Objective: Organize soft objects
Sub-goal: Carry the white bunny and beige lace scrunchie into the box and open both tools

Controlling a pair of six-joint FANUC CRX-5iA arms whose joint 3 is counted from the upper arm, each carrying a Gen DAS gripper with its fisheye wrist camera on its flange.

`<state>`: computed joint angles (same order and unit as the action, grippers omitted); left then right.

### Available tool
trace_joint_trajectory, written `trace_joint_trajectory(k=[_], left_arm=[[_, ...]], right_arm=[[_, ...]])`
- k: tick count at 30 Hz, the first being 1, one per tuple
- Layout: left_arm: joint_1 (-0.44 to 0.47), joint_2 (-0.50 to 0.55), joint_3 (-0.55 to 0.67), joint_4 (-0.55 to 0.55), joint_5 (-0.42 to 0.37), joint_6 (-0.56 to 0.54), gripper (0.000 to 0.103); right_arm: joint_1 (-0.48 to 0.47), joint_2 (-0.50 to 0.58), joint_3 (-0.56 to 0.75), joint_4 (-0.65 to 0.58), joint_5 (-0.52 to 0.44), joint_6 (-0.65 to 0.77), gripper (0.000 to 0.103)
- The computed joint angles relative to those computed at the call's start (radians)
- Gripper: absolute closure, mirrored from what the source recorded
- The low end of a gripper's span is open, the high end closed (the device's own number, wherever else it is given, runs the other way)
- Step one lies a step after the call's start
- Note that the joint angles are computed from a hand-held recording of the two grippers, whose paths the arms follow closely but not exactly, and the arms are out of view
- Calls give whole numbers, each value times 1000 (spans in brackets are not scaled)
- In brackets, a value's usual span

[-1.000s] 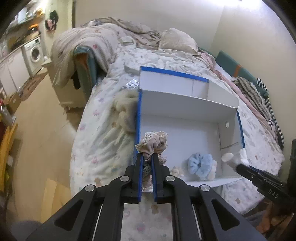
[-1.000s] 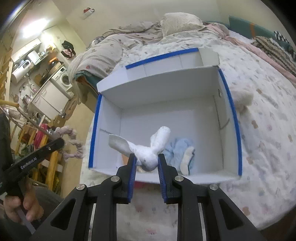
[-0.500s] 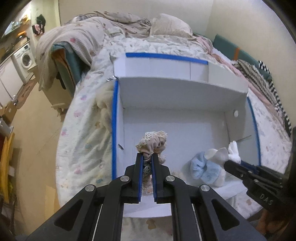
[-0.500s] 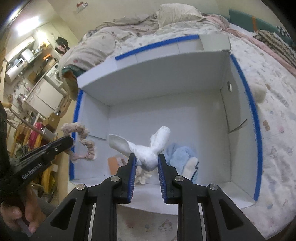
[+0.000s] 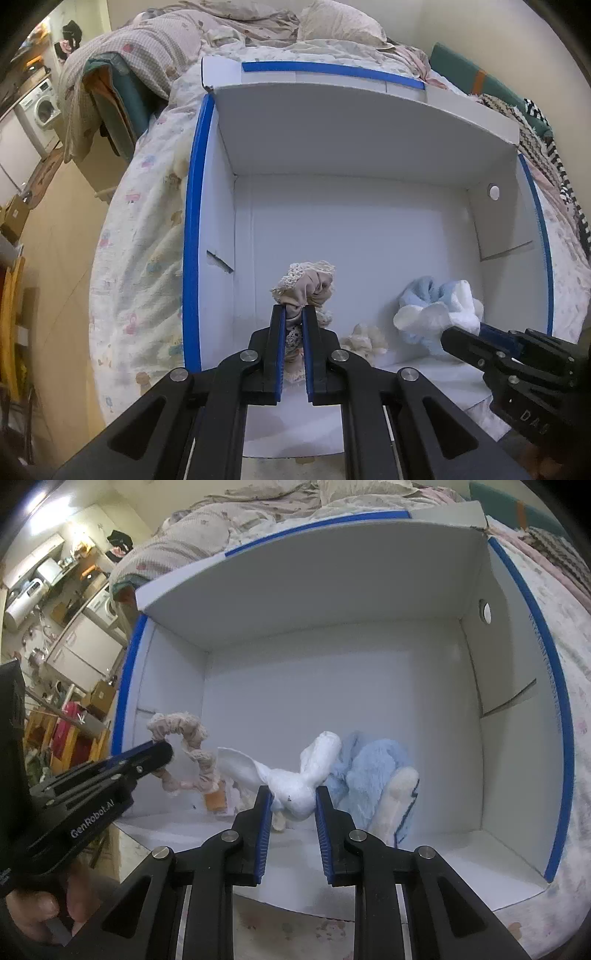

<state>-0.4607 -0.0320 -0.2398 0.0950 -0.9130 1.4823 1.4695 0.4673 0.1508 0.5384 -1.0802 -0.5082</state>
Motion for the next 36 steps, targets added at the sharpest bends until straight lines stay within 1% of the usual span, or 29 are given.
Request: trace_joint_trajectory(k=[4, 8, 11, 18, 23, 25, 29, 31, 32, 33, 34, 35, 36], left_arm=[[-17, 3, 4, -20, 1, -4, 95], [-41, 10, 15, -62, 0, 9, 95], [-43, 17, 17, -56, -1, 5, 95], [-51, 25, 16, -66, -2, 1, 94], [-57, 18, 11, -81, 11, 12, 94], [-56, 17, 11, -80, 11, 12, 94], [-52, 15, 9, -75, 13, 9, 90], [-52, 14, 10, -78, 14, 12, 87], [-50, 14, 10, -73, 14, 11, 84], [-48, 12, 8, -68, 15, 9, 81], [-45, 10, 6, -63, 17, 7, 78], [-44, 8, 6, -61, 18, 7, 71], [-42, 3, 3, -57, 23, 7, 60]], right_arm=[[-2, 6, 10, -28, -1, 21, 78], [-3, 5, 13, -45, -10, 27, 78], [-9, 14, 31, -54, -30, 35, 78], [-15, 17, 35, -58, -30, 22, 78], [-7, 30, 58, -65, -72, 41, 78], [-5, 21, 43, -61, -59, 23, 78], [-4, 21, 43, -57, -70, 6, 77], [-2, 22, 45, -55, -81, 0, 77], [-1, 20, 40, -49, -82, -8, 77], [0, 17, 36, -44, -82, -15, 75], [-1, 15, 32, -40, -81, -22, 70], [1, 9, 22, -34, -80, -35, 55], [2, 4, 14, -25, -78, -53, 44]])
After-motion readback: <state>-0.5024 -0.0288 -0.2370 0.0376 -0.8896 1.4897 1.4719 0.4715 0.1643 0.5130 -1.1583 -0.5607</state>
